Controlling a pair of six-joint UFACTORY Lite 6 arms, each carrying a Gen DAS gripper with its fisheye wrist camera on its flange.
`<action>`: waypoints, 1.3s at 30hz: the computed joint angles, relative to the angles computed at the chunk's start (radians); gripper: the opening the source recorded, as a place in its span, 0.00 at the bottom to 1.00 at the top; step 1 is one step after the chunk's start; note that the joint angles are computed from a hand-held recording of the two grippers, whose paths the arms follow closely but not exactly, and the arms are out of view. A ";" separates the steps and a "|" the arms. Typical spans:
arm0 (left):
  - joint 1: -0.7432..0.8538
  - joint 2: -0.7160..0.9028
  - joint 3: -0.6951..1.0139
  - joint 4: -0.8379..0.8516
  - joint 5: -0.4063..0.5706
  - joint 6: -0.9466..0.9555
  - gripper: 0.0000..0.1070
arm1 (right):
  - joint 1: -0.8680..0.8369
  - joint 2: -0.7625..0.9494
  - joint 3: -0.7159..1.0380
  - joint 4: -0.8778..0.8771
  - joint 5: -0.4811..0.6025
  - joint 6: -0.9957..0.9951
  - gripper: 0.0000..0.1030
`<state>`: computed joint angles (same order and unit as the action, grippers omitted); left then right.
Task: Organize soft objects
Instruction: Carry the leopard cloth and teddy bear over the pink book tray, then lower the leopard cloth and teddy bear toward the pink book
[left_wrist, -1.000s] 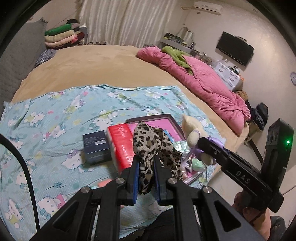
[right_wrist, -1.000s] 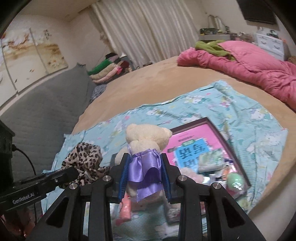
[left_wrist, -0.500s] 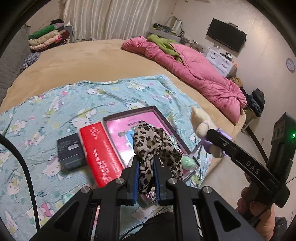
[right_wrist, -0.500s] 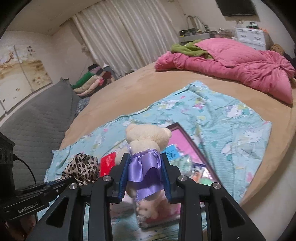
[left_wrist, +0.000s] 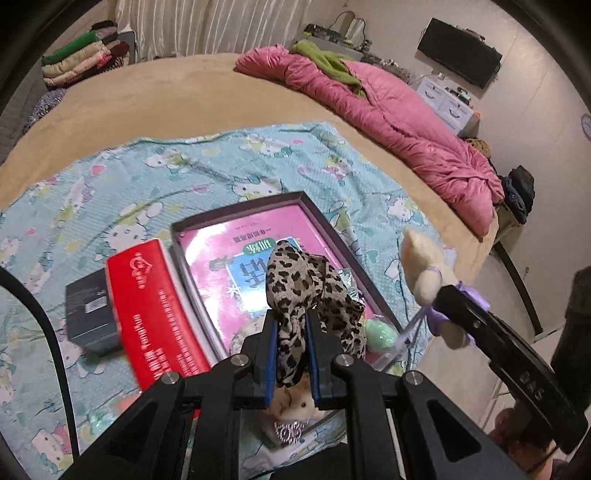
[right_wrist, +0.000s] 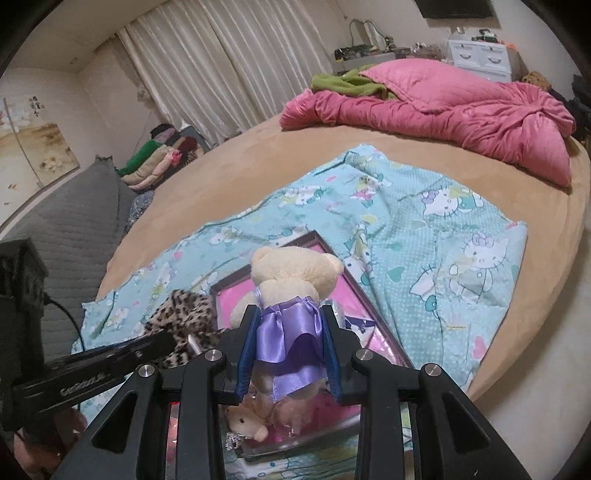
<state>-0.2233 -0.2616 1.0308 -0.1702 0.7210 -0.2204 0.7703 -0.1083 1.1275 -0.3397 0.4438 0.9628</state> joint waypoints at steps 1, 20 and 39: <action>-0.005 0.018 0.003 0.001 -0.010 -0.005 0.13 | -0.005 0.006 -0.004 0.009 -0.006 -0.010 0.32; -0.013 0.213 -0.031 0.037 -0.117 -0.009 0.13 | -0.031 0.177 0.025 0.043 -0.067 -0.106 0.32; 0.024 0.233 -0.069 -0.037 -0.136 0.087 0.13 | 0.008 0.329 0.056 0.000 -0.104 -0.092 0.33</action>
